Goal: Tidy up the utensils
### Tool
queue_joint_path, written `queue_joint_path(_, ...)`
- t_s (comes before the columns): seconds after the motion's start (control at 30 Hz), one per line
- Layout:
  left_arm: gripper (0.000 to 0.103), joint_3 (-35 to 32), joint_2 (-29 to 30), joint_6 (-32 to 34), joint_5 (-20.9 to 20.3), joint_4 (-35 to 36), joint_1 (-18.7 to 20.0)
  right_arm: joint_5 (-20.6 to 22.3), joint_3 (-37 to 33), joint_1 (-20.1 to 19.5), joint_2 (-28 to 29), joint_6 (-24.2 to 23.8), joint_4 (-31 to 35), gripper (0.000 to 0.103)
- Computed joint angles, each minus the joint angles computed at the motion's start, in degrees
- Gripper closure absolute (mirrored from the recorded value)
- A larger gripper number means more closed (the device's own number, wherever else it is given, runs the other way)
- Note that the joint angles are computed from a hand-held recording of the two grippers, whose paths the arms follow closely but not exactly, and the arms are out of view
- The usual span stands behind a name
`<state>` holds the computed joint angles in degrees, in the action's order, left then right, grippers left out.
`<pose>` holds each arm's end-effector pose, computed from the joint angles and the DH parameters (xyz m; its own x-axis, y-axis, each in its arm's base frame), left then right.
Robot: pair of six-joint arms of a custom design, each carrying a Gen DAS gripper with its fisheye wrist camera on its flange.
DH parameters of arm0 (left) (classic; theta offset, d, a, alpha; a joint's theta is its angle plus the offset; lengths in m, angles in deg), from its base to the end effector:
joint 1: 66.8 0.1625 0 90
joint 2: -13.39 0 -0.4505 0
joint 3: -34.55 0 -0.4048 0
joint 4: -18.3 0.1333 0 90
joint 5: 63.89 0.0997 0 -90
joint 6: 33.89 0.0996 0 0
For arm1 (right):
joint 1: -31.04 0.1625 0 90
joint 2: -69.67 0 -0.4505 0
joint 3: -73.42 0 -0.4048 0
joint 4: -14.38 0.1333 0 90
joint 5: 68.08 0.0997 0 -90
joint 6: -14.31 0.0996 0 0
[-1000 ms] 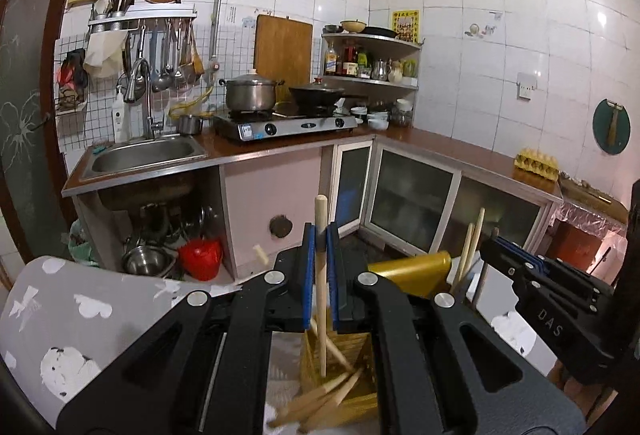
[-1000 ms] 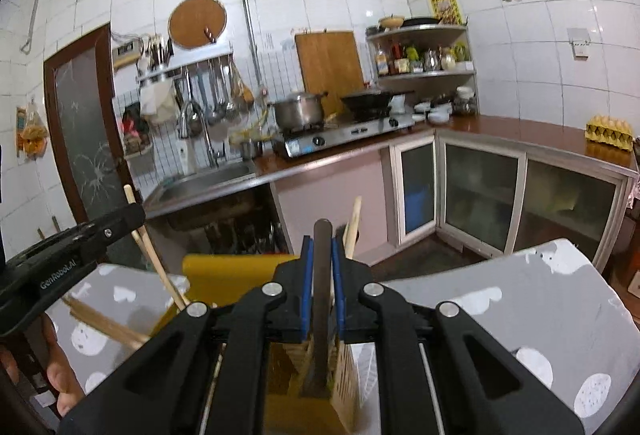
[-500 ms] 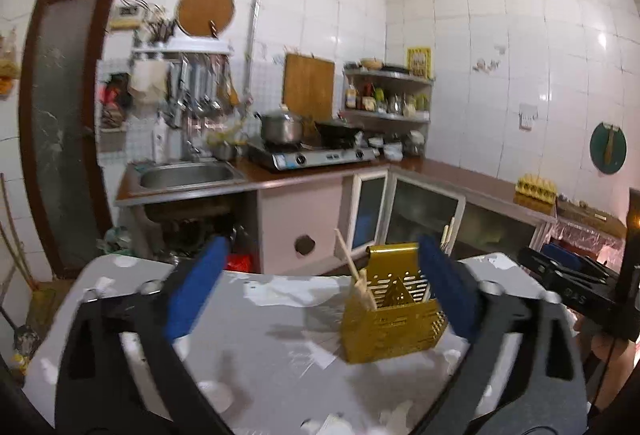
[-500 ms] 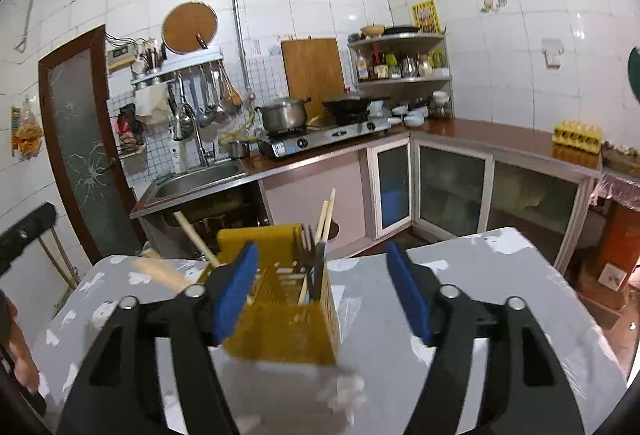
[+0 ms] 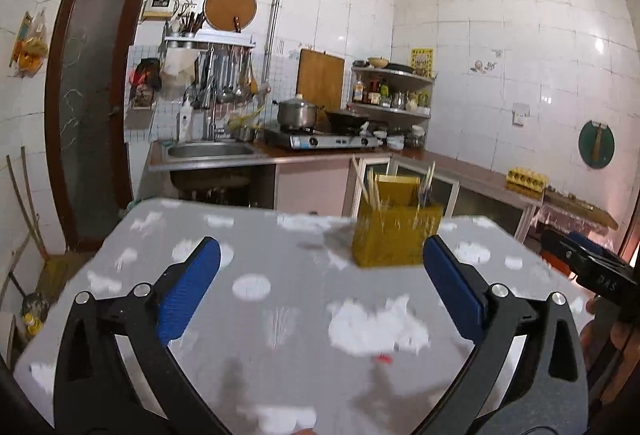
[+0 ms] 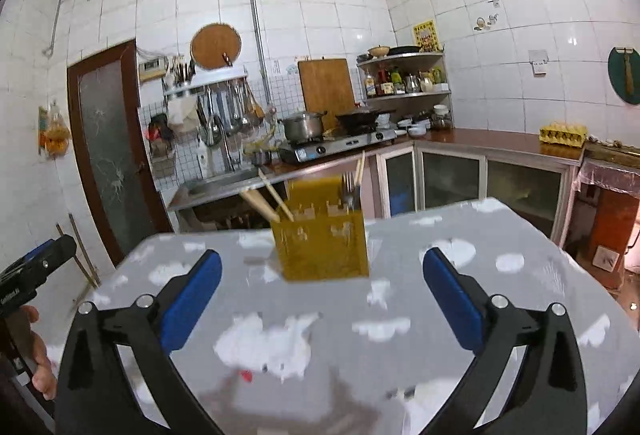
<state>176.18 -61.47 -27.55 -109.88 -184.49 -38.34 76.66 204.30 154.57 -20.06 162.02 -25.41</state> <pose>-0.2535 -0.3677 0.2474 -0.7101 0.4282 -0.5590 0.6931 0.2854 -0.6619 0.2433 -0.2731 0.2456 -0.7810 0.2951 0.5504 -0.5090 0.2099 -0.8348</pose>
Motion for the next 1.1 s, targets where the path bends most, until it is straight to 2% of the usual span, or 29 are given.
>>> queue_joint_path(0.1, 0.005, 3.97, 2.01, -1.18, 1.46, -5.55, -0.23, 2.64, 4.14, -0.32, 2.83, -5.95, -10.81, 0.004)
queue_joint_path(0.2, 0.005, 6.46, 5.69, -1.52, 2.52, -13.05, 0.18, 3.26, 5.91, -1.6, 4.92, -7.8, -15.39, 0.004)
queue_joint_path(0.27, 0.005, 6.99, 8.84, 0.81, 3.52, -17.38, 0.23, 2.74, 7.22, -2.29, 5.48, -8.78, -17.92, 0.004)
queue_joint_path(0.4, 0.005, 7.96, 14.83, 5.03, 4.8, -26.0, -0.4, 1.45, 9.69, -3.24, 6.38, -14.73, -26.4, 0.004)
queue_joint_path(0.6, 0.005, 7.85, 18.93, 8.42, 4.56, -30.55, -0.01, -0.34, 10.44, -5.31, 6.85, -12.24, -25.94, 0.004)
queue_joint_path(0.73, 0.005, 7.64, 18.68, 7.53, 4.21, -29.43, 0.24, -0.89, 10.6, -6.3, 6.58, -10.36, -24.71, 0.004)
queue_joint_path(1.1, 0.005, 8.11, 20.24, 9.82, 5.62, -33.61, -1.04, -1.89, 13.03, -5.39, 7.16, -14.48, -32.16, 0.004)
